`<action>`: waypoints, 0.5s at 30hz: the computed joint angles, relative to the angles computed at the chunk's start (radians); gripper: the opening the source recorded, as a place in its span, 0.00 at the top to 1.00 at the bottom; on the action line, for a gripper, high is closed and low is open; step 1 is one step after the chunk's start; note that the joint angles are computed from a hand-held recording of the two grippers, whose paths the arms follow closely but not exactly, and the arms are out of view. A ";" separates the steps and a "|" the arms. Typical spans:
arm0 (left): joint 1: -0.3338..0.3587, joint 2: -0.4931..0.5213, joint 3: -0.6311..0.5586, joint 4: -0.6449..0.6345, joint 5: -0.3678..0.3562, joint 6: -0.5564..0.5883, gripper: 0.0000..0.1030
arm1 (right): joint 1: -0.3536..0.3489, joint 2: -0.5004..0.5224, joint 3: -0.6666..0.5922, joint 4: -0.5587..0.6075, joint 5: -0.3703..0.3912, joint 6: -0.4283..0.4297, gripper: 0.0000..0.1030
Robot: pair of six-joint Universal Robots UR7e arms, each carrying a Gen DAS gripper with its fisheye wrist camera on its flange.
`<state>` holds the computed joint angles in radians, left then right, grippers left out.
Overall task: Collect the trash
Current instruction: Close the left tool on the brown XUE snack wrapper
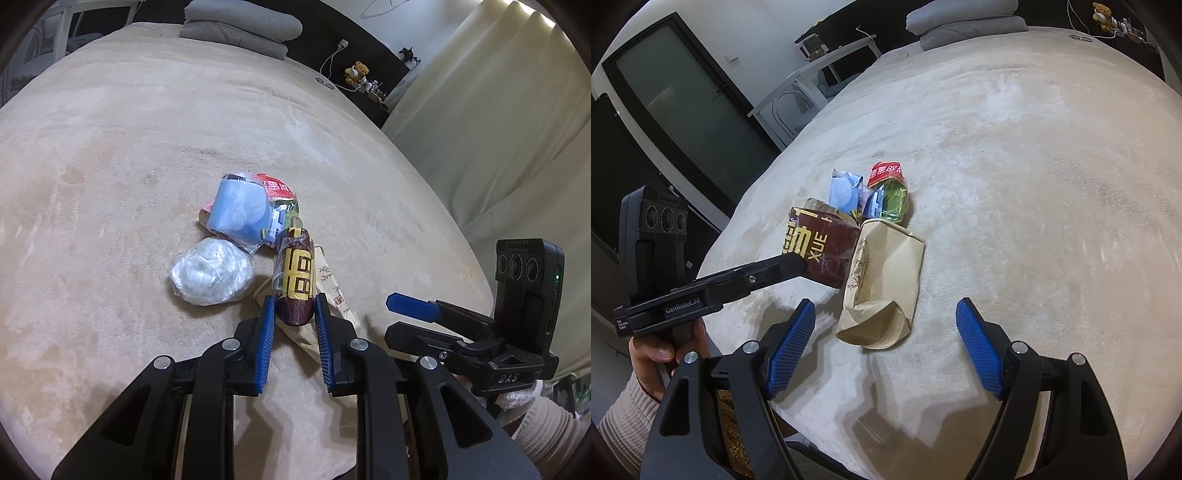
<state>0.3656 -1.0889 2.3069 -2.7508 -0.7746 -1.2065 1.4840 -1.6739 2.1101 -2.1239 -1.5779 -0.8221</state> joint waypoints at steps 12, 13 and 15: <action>0.068 0.020 -0.035 0.043 -0.012 -0.032 0.60 | -0.008 -0.008 -0.003 0.012 0.004 0.003 0.24; 0.069 0.025 -0.037 0.034 -0.008 -0.025 0.60 | -0.009 -0.008 -0.003 0.013 0.005 0.003 0.24; 0.069 0.033 -0.044 0.033 0.000 -0.011 0.61 | -0.009 -0.007 -0.004 0.013 0.005 0.004 0.24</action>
<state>0.4343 -1.0561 2.2627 -2.7176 -0.7749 -1.2179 1.4752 -1.6813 2.1057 -2.1104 -1.5724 -0.8182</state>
